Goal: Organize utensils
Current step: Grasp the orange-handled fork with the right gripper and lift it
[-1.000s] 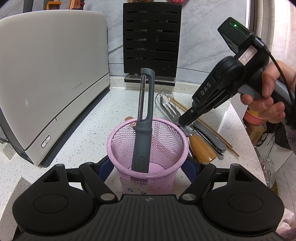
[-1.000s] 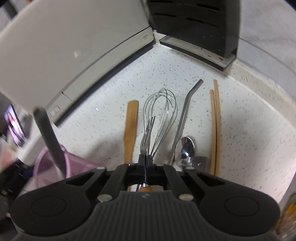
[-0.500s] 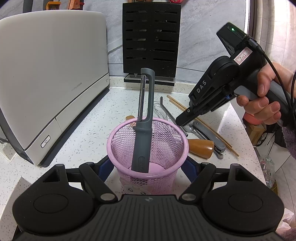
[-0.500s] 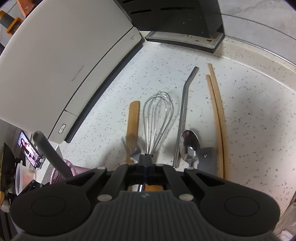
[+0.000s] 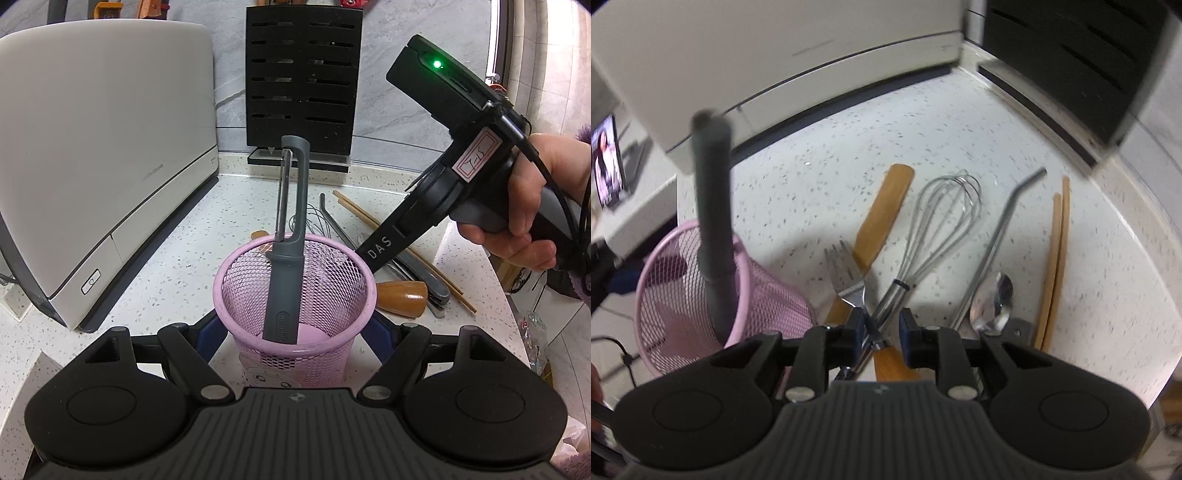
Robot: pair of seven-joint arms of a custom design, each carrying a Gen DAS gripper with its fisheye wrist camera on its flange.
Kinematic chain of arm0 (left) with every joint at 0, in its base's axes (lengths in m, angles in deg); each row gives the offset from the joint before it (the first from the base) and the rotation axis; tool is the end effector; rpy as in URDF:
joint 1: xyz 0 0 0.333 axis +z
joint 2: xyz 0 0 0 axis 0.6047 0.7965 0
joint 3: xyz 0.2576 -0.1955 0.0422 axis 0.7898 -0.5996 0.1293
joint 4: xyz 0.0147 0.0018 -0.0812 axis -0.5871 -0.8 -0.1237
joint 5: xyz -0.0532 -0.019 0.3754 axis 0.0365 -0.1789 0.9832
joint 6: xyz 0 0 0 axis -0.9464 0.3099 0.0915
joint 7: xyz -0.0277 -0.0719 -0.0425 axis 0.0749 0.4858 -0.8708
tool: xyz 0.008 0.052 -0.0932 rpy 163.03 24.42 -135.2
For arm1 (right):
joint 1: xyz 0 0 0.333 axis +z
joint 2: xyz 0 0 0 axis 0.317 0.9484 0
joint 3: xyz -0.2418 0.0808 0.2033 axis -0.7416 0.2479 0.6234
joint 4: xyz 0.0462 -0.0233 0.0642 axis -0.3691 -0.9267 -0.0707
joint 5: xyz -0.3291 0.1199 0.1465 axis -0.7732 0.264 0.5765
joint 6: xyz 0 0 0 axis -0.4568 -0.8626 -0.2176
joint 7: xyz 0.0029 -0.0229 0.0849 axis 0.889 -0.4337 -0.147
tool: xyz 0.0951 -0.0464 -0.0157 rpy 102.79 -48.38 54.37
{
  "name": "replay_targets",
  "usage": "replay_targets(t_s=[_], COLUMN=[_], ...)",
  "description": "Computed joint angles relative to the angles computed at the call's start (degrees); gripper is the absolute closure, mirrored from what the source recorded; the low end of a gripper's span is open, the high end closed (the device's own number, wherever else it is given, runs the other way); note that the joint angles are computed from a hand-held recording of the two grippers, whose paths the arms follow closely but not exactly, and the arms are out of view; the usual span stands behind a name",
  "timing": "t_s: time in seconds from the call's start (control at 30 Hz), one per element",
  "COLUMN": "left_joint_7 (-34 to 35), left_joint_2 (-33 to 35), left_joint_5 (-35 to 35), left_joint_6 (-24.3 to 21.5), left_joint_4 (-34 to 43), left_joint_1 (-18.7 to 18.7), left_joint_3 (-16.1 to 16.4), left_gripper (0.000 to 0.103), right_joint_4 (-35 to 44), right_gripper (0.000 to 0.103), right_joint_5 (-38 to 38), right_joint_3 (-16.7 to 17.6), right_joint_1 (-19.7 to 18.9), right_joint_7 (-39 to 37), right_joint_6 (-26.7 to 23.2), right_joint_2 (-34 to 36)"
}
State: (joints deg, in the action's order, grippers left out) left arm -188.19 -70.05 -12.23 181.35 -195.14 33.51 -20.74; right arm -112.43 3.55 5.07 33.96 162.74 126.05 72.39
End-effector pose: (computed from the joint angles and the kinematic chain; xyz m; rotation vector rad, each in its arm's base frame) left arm 0.5661 -0.1197 0.3575 -1.0399 2.3752 -1.1158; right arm 0.6294 0.1770 0.3698 -2.0042 1.9414 -0.3662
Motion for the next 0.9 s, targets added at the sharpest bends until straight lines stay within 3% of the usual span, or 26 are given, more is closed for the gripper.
replay_targets(t_s=[0.27,0.37,0.57,0.9], left_joint_7=[-0.95,-1.31,-1.1,-0.75], left_joint_2=[0.01,0.07,0.17,0.33], left_joint_5=[-0.21,-0.12,0.16,0.04], left_joint_6=[0.7,0.43,0.97,0.61], left_joint_4=[0.11,0.21,0.34,0.46], left_joint_1=[0.34,0.51,0.43,0.65], left_joint_3=[0.26,0.3,0.04,0.05], left_gripper=[0.012,0.012,0.012,0.012], right_joint_4=[1.78,2.9,6.3,3.72], right_gripper=[0.087,0.087,0.085,0.086], right_joint_5=[3.75,1.85,-2.53,-3.53], right_joint_3=[2.79,1.6,-0.52,-1.18], right_joint_1=[-2.16,-0.59,2.03,2.38], right_joint_7=[-8.85,-10.34,-10.22,-7.26], right_joint_6=[1.23,0.38,-4.1,-0.85], right_joint_2=[2.07,2.86,4.89,3.66])
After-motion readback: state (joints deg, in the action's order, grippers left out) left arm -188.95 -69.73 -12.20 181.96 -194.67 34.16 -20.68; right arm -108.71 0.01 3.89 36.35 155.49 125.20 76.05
